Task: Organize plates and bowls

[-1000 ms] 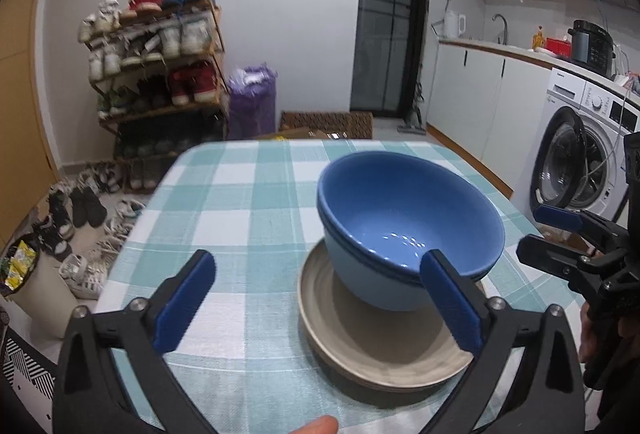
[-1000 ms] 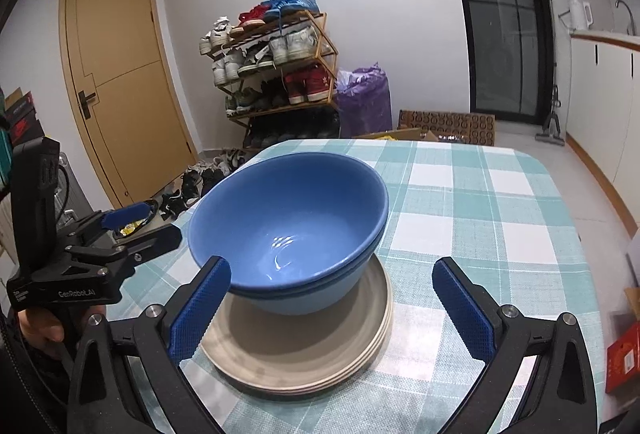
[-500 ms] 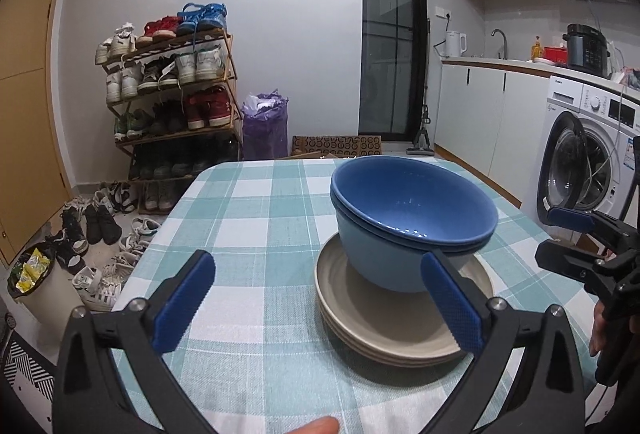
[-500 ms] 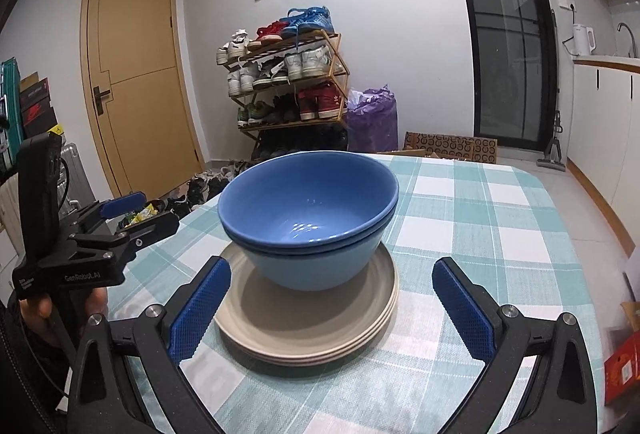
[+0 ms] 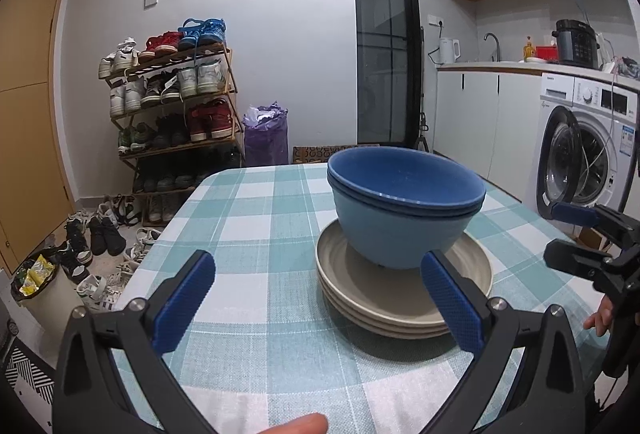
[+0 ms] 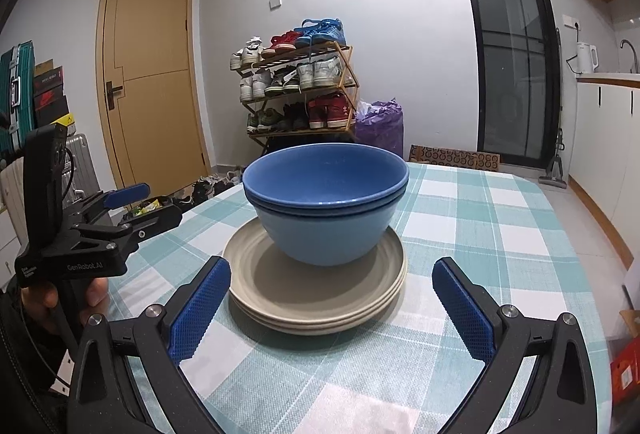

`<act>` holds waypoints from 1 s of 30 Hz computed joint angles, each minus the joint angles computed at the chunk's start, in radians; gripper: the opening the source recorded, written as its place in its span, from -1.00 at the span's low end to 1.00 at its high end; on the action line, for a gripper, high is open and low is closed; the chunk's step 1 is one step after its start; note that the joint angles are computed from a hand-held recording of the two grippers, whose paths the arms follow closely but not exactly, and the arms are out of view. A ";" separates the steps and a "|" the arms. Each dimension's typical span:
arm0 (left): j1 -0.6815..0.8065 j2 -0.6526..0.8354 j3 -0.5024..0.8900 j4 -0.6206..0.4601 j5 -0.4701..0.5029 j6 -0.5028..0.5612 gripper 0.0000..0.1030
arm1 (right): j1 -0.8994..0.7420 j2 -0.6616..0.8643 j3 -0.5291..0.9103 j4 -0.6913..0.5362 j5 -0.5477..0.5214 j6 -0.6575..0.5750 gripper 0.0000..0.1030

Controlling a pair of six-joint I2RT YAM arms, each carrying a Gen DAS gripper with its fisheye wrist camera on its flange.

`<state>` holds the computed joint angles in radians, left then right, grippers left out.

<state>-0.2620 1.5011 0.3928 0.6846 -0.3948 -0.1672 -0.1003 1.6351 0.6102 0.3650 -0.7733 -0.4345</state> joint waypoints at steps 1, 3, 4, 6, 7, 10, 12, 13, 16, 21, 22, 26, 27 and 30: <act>-0.005 0.010 -0.002 0.013 -0.005 0.000 1.00 | -0.003 0.001 -0.003 0.002 -0.005 -0.002 0.99; -0.005 0.025 -0.003 0.024 -0.005 -0.002 1.00 | -0.005 0.007 -0.005 0.007 -0.009 -0.006 0.99; -0.006 0.033 -0.004 0.034 -0.008 -0.004 1.00 | -0.007 0.007 -0.015 0.023 -0.011 -0.004 0.99; -0.005 0.039 -0.005 0.040 -0.005 -0.001 1.00 | -0.013 0.011 -0.034 0.061 -0.023 0.004 0.99; -0.004 0.041 -0.003 0.039 -0.006 0.002 1.00 | -0.015 0.014 -0.035 0.068 -0.027 0.007 0.99; -0.001 0.049 -0.009 0.058 -0.003 -0.001 1.00 | -0.012 0.020 -0.041 0.083 -0.021 0.009 0.99; 0.001 0.055 -0.008 0.060 -0.001 -0.002 1.00 | -0.011 0.023 -0.042 0.086 -0.021 0.008 0.99; 0.000 0.059 -0.007 0.063 -0.005 -0.003 1.00 | -0.011 0.025 -0.042 0.085 -0.023 0.007 0.99; 0.002 0.065 -0.002 0.062 0.002 -0.006 1.00 | -0.012 0.025 -0.042 0.087 -0.026 0.009 0.99; 0.001 0.070 0.000 0.061 0.002 -0.009 1.00 | -0.014 0.024 -0.047 0.094 -0.030 0.005 0.99; 0.002 0.069 -0.002 0.061 0.003 -0.011 1.00 | -0.013 0.024 -0.048 0.097 -0.030 0.004 0.99; 0.008 0.067 -0.004 0.064 0.011 -0.013 1.00 | -0.013 0.021 -0.051 0.107 -0.032 0.008 0.99; 0.009 0.066 -0.003 0.063 0.013 -0.014 1.00 | -0.013 0.022 -0.051 0.108 -0.031 0.010 0.99; 0.015 0.064 -0.003 0.062 0.023 -0.019 1.00 | -0.012 0.023 -0.051 0.110 -0.031 0.010 0.99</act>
<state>-0.2468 1.5650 0.3897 0.7468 -0.3717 -0.1866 -0.1122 1.6580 0.5593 0.4752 -0.8043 -0.4242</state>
